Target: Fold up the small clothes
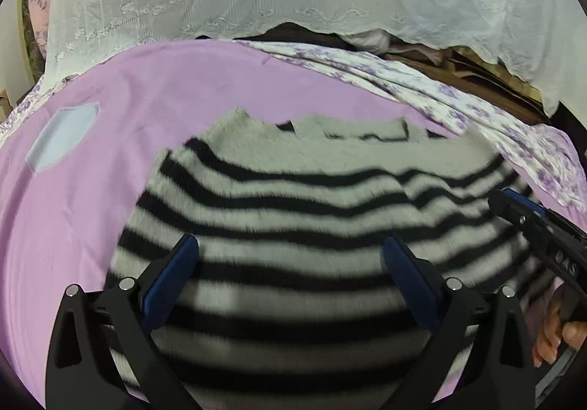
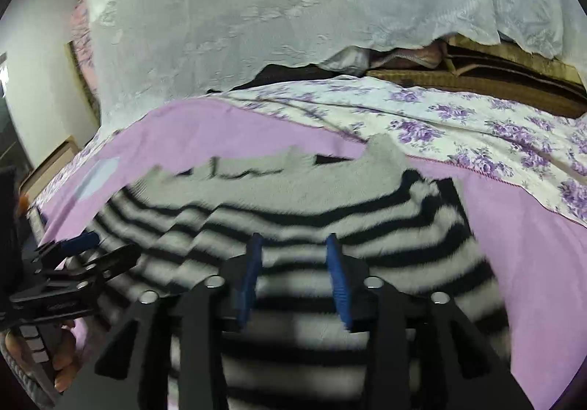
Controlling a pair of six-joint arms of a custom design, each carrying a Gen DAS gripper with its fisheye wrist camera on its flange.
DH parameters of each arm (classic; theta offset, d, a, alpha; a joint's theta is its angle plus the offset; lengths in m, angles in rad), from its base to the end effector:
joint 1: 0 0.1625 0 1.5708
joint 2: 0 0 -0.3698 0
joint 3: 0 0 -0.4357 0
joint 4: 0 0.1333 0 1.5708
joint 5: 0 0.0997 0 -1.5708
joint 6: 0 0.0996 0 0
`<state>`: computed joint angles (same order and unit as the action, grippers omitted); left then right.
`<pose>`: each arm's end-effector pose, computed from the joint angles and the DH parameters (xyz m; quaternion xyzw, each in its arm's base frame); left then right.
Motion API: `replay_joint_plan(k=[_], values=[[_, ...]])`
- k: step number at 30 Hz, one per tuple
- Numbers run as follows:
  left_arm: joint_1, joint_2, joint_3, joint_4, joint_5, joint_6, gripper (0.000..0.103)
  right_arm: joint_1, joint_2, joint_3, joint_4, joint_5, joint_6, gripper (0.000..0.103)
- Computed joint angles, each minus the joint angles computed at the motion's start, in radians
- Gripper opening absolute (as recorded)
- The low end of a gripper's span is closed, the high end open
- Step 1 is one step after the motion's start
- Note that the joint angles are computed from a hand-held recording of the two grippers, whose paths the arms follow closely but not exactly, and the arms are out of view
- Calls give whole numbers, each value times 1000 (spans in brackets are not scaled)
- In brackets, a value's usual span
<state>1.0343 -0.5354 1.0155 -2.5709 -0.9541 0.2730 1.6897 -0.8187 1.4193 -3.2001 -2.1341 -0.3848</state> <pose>-0.2609 -0.8122 0.1290 0.2909 0.8771 -0.2814 0.2586 0.1668 -0.7210 0.2283 0.0760 -0.8440 0.4363 0.3025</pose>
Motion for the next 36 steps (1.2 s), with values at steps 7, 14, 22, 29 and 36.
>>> replay_joint_plan(k=[7,14,22,29,36], values=[[-7,15,9,27,88,-7,99,32,30,32,-8,-129,-56,54],[-11,7,40,-21,108,15,99,33,36,31,-18,-149,-63,57],[-34,-81,199,-137,154,20,99,26,2,74,-33,-124,-24,67],[-41,-133,282,-172,165,10,99,39,-19,124,-52,-152,-24,79],[-52,-192,370,-217,164,5,98,52,-44,184,-81,-166,-20,92]])
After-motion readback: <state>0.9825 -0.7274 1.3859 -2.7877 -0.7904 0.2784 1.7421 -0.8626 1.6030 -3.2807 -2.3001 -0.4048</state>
